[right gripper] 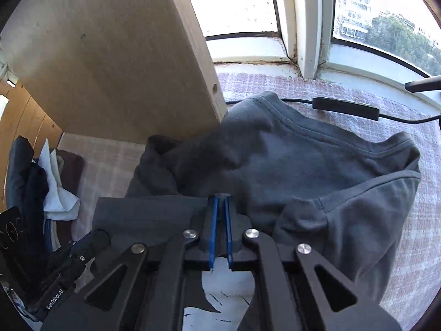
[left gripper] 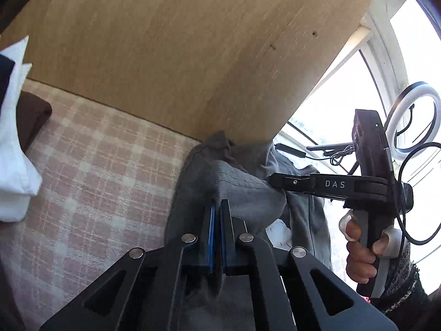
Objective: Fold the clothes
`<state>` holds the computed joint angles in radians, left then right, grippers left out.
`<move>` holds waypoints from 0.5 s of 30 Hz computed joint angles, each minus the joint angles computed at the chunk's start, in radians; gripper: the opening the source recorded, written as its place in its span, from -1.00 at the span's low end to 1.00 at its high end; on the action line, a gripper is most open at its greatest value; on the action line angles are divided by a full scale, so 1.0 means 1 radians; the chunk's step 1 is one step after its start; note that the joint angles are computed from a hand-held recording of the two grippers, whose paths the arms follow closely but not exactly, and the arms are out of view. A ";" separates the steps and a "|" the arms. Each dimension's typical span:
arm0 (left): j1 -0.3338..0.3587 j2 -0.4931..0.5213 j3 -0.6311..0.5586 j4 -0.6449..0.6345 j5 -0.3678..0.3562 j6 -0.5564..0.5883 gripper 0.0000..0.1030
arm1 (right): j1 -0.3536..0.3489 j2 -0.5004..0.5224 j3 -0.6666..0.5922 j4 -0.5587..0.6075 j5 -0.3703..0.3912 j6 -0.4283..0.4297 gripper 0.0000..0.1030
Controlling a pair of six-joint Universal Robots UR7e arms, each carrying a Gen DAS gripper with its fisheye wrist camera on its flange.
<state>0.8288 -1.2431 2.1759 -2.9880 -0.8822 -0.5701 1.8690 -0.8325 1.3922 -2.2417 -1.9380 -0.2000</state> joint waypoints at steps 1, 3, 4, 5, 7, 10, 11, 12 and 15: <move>-0.014 -0.014 0.011 -0.022 0.001 0.025 -0.95 | 0.003 -0.012 0.012 -0.015 0.029 -0.015 -0.89; -0.042 -0.038 0.034 -0.080 -0.005 0.085 -0.95 | 0.011 -0.052 0.052 -0.076 0.092 -0.079 -0.89; -0.057 -0.044 0.044 -0.103 -0.020 0.135 -0.95 | 0.013 -0.076 0.076 -0.111 0.122 -0.113 -0.89; -0.071 -0.053 0.050 -0.106 -0.037 0.180 -0.95 | 0.010 -0.112 0.116 -0.169 0.143 -0.160 -0.89; -0.090 -0.070 0.049 0.009 -0.122 0.232 -0.87 | 0.002 -0.179 0.178 -0.256 0.172 -0.237 -0.64; -0.152 -0.117 0.097 0.178 -0.166 0.254 -0.55 | -0.022 -0.233 0.184 -0.229 0.091 -0.198 0.16; -0.178 -0.133 0.117 0.227 -0.165 0.252 -0.47 | -0.032 -0.239 0.170 -0.213 0.105 -0.174 0.16; -0.196 -0.154 0.136 0.261 -0.138 0.227 -0.47 | -0.038 -0.238 0.155 -0.195 0.114 -0.158 0.16; -0.222 -0.188 0.143 0.400 -0.003 0.112 -0.47 | -0.018 -0.172 0.093 -0.121 0.086 -0.185 0.16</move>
<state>0.6066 -1.4316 2.3190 -2.5884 -0.8850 -0.4577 1.8513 -1.0042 1.4852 -2.3624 -1.8525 -0.3854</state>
